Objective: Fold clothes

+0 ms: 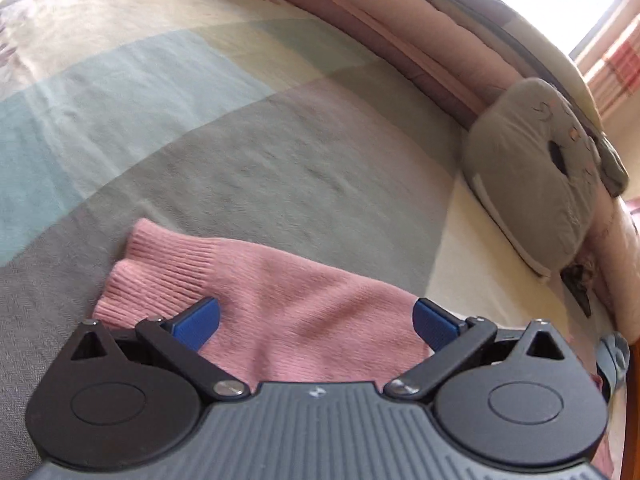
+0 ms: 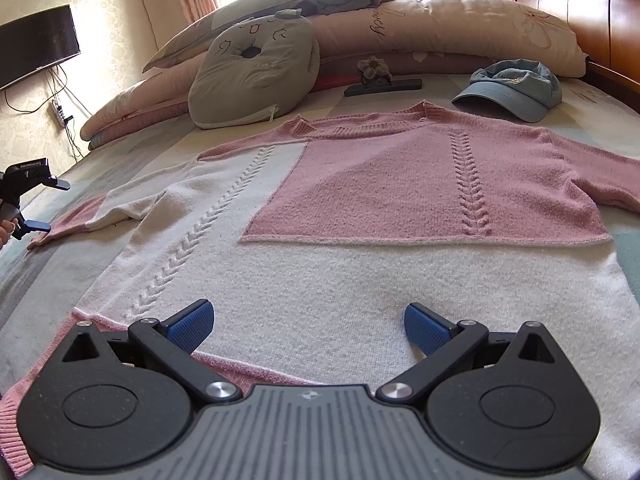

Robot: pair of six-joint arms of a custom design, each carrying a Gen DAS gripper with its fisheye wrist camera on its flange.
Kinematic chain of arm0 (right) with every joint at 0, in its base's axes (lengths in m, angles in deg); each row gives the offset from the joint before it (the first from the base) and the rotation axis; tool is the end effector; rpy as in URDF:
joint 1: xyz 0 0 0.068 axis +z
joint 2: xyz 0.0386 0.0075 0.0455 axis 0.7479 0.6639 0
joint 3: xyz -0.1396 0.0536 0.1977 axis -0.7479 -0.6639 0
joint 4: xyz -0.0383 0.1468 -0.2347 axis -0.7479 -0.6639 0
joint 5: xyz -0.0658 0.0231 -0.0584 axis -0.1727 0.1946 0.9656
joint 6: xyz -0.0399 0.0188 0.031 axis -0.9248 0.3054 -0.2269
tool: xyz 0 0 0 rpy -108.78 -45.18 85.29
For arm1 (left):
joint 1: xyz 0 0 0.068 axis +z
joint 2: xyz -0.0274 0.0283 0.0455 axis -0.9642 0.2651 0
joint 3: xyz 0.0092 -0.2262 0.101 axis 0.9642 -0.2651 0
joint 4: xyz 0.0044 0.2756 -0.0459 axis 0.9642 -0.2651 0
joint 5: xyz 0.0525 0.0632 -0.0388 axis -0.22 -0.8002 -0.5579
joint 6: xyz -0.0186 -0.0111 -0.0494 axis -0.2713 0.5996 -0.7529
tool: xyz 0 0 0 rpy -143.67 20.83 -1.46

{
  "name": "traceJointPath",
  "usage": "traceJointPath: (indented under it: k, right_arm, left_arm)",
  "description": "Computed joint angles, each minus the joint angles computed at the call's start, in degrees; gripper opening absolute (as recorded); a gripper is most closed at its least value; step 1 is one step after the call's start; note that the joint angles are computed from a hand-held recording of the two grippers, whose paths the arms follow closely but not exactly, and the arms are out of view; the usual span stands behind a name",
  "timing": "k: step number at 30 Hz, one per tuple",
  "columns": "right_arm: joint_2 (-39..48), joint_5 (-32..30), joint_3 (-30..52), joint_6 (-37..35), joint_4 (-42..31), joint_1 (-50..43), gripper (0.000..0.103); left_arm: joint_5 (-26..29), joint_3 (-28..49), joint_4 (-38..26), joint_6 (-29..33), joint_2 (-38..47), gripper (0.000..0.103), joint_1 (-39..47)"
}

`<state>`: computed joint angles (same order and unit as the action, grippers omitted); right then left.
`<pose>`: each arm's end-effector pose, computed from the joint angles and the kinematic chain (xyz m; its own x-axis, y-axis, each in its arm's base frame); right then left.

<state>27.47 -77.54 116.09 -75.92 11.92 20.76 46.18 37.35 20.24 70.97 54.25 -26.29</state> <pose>0.2489 -0.1004 0.1212 -0.6251 -0.1572 -0.7645 -0.4977 0.8348 0.2353 0.1976 0.2027 0.1407 -0.3291 -0.8111 -0.4835 -0.6884 0.5566 -0.4651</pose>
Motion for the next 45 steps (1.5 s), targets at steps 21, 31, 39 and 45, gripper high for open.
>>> traceJointPath:
  k: [21,31,39,45]
  right_arm:
    - [-1.2,1.1,-1.7,0.4,2.5,0.9,0.103]
    - [-1.2,-0.6,0.8,-1.5,-3.5,-0.6,0.103]
    - [0.3,-0.7,1.8,-0.4,-3.7,-0.8,0.103]
    - [0.1,-0.3,1.2,0.0,-2.4,-0.5,0.103]
  left_arm:
    - [-7.6,-1.3,-3.3,6.8,-3.5,0.102,-4.2]
    - [-23.6,2.1,-13.8,-0.1,-10.0,0.102,-30.5]
    - [-37.3,3.4,-2.2,-0.1,5.0,0.102,-45.4]
    - [-39.1,-8.5,2.9,6.8,-6.8,0.103,-46.0]
